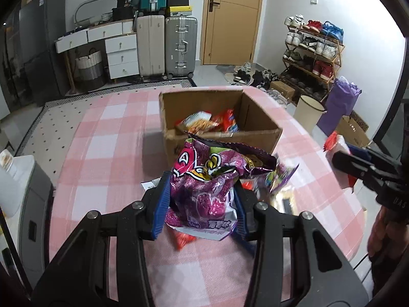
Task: Organize snacks
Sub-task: 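Lift both held packs and carry them over the SF box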
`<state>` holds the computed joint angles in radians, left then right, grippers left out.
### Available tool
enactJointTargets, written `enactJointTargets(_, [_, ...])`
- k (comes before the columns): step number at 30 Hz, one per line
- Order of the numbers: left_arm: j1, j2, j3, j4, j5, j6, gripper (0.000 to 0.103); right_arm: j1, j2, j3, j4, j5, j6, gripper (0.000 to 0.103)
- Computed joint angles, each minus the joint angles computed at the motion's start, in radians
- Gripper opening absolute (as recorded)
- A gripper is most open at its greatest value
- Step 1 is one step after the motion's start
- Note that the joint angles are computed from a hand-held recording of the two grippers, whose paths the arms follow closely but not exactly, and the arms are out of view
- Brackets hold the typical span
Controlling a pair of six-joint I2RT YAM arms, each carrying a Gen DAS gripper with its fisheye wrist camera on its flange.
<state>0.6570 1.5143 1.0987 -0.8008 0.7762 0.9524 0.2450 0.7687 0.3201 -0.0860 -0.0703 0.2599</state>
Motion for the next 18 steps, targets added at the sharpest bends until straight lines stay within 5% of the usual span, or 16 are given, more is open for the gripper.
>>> enactJointTargets(18, [-0.289, 0.106, 0.272, 0.069, -0.143, -0.302, 0.041, -0.157, 0.405, 0.4, 0.035, -0.194, -0.126, 0.043])
